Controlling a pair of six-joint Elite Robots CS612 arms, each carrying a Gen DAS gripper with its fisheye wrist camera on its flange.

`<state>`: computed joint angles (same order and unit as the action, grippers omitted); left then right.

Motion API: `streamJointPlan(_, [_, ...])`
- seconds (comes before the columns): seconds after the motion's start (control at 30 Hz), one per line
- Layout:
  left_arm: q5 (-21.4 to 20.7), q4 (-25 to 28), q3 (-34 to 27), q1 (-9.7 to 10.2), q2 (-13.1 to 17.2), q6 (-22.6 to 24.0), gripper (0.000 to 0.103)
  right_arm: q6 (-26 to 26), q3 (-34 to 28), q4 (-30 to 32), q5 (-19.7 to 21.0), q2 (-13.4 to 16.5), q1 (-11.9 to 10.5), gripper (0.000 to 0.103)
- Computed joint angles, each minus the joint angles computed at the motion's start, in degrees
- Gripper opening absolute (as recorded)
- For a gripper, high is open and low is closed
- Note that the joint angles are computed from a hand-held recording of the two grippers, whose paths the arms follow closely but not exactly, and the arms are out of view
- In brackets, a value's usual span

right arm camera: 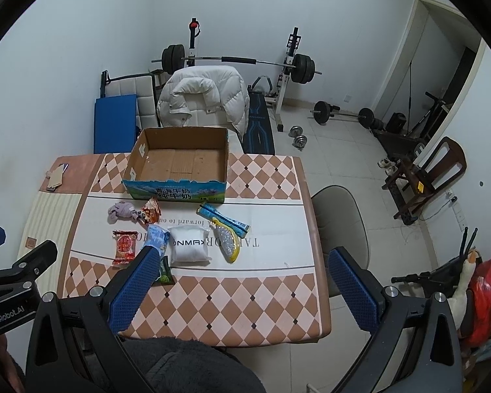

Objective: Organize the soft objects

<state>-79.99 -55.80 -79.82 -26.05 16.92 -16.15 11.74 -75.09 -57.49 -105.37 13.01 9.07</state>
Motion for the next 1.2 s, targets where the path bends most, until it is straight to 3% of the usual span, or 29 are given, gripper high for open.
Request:
streamJointPlan(0.53, [0.01, -1.11, -2.38, -0.05, 1.57, 0.54, 0.103, 0.76, 1.61, -1.36, 0.47, -1.11, 0.34, 0.103])
streamJointPlan(0.7, [1.38, -2.1, -1.87, 0.12, 2.06, 0.26, 0.103, 1.56, 2.64, -2.1, 3.43, -0.7, -0.13, 0.103])
streamJointPlan(0.8, [0.88, -3.3, 0.67, 1.35, 2.44, -0.79, 0.103, 1.74, 3.24, -3.29, 5.75, 0.6, -0.86, 0.103])
streamJointPlan(0.97, [-2.41, -3.49, 8.87, 4.31, 2.51, -3.87, 0.103, 1.0, 9.62, -5.68, 9.68, 2.3, -2.19, 0.103])
streamJointPlan(1.13, [-5.54, -1.7, 18.47, 6.62, 2.89, -6.65, 0.103, -0.84, 23.67, -7.02, 14.5, 1.45, -2.97, 0.103])
streamJointPlan(1.2, [-6.91, -1.28, 21.33, 7.13, 3.31, -7.09, 0.102, -1.48, 30.15, -7.78, 14.67, 0.48, -2.84, 0.103])
